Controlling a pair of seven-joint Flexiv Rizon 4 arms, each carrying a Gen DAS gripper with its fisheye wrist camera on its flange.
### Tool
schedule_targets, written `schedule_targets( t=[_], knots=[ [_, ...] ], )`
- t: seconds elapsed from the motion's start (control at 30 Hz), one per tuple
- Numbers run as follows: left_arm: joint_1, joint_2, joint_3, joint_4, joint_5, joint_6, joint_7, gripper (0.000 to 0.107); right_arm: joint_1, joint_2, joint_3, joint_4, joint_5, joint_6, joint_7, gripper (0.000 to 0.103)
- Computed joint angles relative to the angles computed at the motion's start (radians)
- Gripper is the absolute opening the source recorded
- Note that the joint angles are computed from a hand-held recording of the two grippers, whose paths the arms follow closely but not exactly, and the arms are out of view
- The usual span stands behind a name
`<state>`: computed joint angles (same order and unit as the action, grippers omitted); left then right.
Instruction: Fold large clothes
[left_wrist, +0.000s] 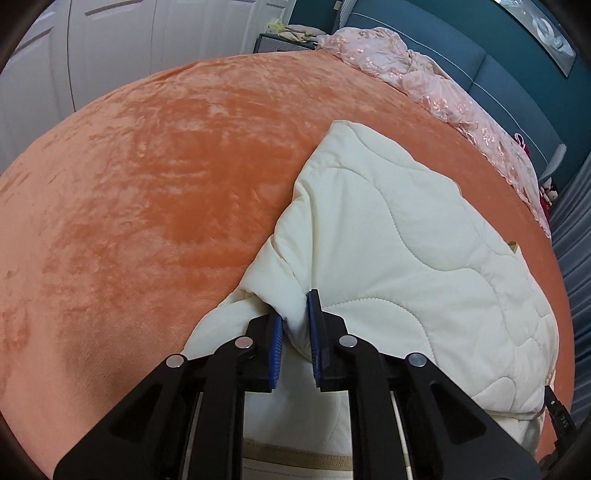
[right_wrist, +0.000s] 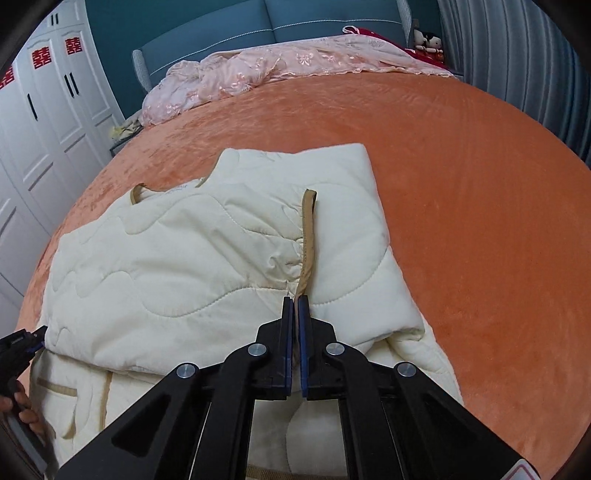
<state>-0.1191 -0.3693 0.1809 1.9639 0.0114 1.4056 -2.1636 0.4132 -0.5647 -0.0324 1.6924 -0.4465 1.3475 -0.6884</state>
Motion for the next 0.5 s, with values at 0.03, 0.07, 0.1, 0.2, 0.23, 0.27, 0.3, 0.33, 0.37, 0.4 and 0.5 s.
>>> schedule_targets(
  t=[0.03,0.07,0.1,0.2,0.23,0.27,0.3,0.33,0.37,0.4,0.5],
  knots=[
    [-0.006,-0.005,0.009,-0.002,0.011,0.004,-0.005,0.012,0.000,-0.005,0.001,0.002,0.004,0.005,0.003,0.002],
    [-0.016,-0.012,0.020,-0.010,0.023,0.005,-0.012,0.012,0.003,-0.009,-0.004,0.005,0.002,0.012,0.008,0.002],
    [-0.031,-0.017,0.036,-0.013,0.041,0.009,-0.024,0.012,0.011,-0.010,-0.014,0.011,-0.002,0.018,0.016,0.002],
    [-0.088,-0.033,0.101,-0.033,0.111,0.013,-0.073,0.012,0.038,-0.010,-0.050,0.030,-0.026,0.036,0.045,0.002],
    [-0.104,-0.037,0.119,-0.040,0.131,0.009,-0.091,0.012,0.044,-0.011,-0.058,0.034,-0.035,0.039,0.051,0.002],
    [-0.116,-0.041,0.132,-0.047,0.150,0.006,-0.105,0.012,0.048,-0.013,-0.064,0.037,-0.042,0.042,0.056,0.002],
    [-0.121,-0.044,0.138,-0.052,0.164,0.005,-0.115,0.012,0.051,-0.012,-0.068,0.040,-0.048,0.044,0.060,0.002],
    [-0.128,-0.046,0.145,-0.057,0.179,0.004,-0.127,0.012,0.057,-0.013,-0.075,0.044,-0.055,0.048,0.067,0.002],
    [-0.141,-0.050,0.160,-0.064,0.199,-0.001,-0.146,0.012,0.065,-0.013,-0.088,0.049,-0.065,0.054,0.076,0.002],
    [-0.149,-0.053,0.169,-0.071,0.216,-0.005,-0.159,0.012,0.075,-0.013,-0.103,0.055,-0.078,0.062,0.088,0.002],
    [-0.171,-0.060,0.192,-0.093,0.269,-0.023,-0.202,0.013,0.111,-0.016,-0.154,0.070,-0.118,0.082,0.129,0.002]
  ],
)
